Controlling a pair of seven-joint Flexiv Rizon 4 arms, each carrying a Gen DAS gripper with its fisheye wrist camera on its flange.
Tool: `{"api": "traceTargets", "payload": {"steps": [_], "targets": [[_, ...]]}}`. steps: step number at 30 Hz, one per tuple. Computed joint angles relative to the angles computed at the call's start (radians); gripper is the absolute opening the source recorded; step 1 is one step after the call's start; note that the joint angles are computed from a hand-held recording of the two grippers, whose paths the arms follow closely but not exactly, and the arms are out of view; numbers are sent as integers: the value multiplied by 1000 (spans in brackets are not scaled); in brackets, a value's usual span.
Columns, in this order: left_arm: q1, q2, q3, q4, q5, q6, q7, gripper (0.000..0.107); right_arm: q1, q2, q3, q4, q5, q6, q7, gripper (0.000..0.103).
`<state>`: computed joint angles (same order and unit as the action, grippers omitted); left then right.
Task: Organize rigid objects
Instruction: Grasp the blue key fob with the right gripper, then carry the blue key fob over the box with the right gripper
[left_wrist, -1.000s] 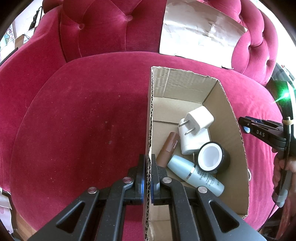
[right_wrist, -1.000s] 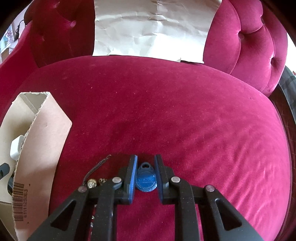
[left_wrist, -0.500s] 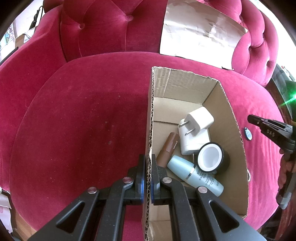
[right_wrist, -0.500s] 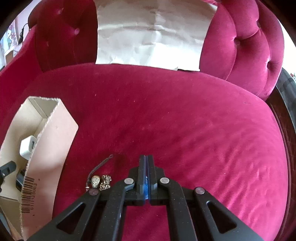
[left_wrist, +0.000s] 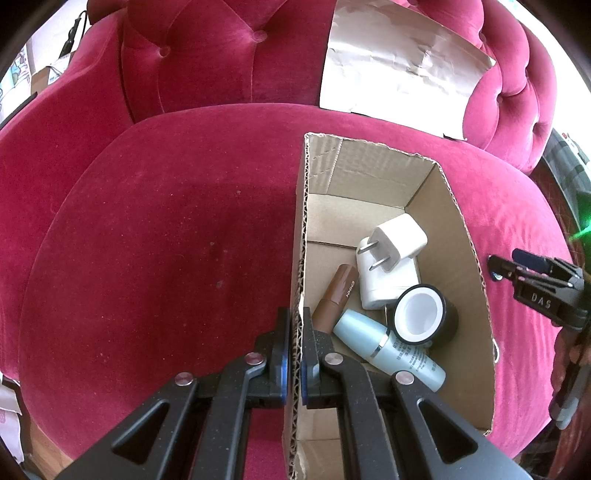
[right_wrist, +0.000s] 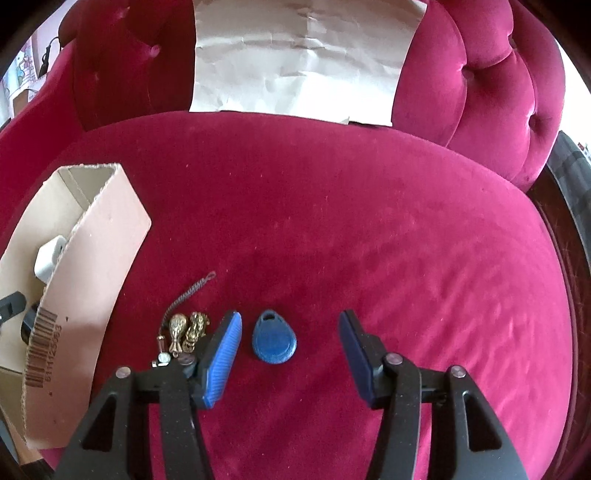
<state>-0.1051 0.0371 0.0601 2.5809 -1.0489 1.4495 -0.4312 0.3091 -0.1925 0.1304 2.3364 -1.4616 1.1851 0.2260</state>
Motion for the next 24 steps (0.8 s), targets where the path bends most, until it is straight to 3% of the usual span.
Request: {"api": "traceTargets", "payload": {"steps": [11,12,14,24], "targets": [[2,2,3,0,6,-3,-2,4,-1,-27,-3,2,-53,0,50,58],[2,2,3,0,6,-3,-3,4,-1,-27,-2,1,-53,-1,50,56],[2,2,3,0,6,-3,-2,4,-4,-28,-5,-1,-81,6,68,27],[3,2,3,0,5,-4,-1,4,2,-19,6,1,-63,-14,62,27]]}}
